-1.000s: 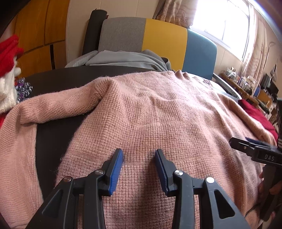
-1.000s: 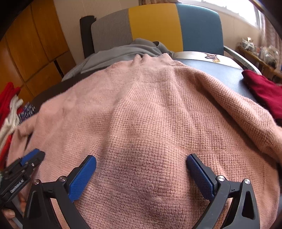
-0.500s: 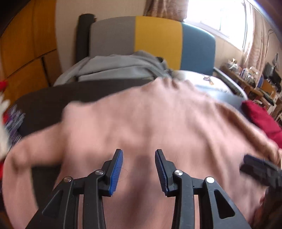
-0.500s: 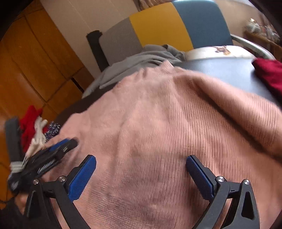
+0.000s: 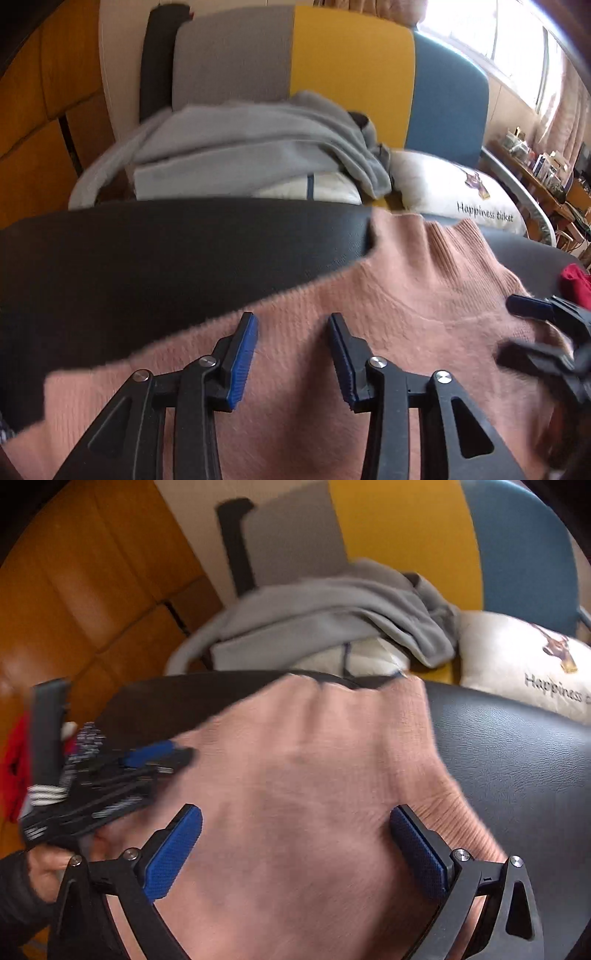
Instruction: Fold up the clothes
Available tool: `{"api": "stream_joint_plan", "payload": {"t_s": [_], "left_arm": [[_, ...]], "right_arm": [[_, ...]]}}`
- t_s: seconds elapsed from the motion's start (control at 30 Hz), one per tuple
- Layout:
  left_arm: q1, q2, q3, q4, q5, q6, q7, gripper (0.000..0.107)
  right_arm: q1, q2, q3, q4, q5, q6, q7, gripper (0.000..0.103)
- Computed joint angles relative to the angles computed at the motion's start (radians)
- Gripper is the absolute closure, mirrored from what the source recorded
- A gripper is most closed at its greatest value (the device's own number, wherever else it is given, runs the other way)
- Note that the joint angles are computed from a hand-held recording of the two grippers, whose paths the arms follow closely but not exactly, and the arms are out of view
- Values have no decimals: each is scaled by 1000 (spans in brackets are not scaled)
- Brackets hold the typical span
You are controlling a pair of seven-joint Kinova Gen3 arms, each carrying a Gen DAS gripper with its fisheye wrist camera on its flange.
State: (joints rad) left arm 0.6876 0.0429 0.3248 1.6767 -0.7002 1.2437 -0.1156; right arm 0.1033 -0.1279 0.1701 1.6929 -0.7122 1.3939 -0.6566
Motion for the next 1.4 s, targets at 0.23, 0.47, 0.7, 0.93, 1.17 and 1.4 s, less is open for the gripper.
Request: {"api": "stream_joint_plan", "payload": {"t_s": [0.23, 0.47, 0.7, 0.93, 1.17, 1.4], "left_arm": [[-93, -77, -24, 115, 16, -162, 37, 58], [-58, -49, 49, 21, 9, 40, 57, 62], [125, -98, 217, 28, 8, 167, 298, 62], [361, 73, 333, -80, -15, 361, 533, 61], [453, 83, 262, -108, 29, 382, 569, 60], [550, 139, 183, -163, 21, 455, 579, 58]], "right_arm": [[-32, 9, -4, 26, -17, -122, -10, 0], [-260, -196, 187, 69, 124, -131, -61, 1], [-148, -426, 485, -16, 285, 118, 159, 1], [-170, -466, 782, -156, 570, 153, 420, 6], [-412, -496, 955, -192, 784, 68, 350, 31], [-676, -527, 1070, -330, 894, 233, 290, 37]]}}
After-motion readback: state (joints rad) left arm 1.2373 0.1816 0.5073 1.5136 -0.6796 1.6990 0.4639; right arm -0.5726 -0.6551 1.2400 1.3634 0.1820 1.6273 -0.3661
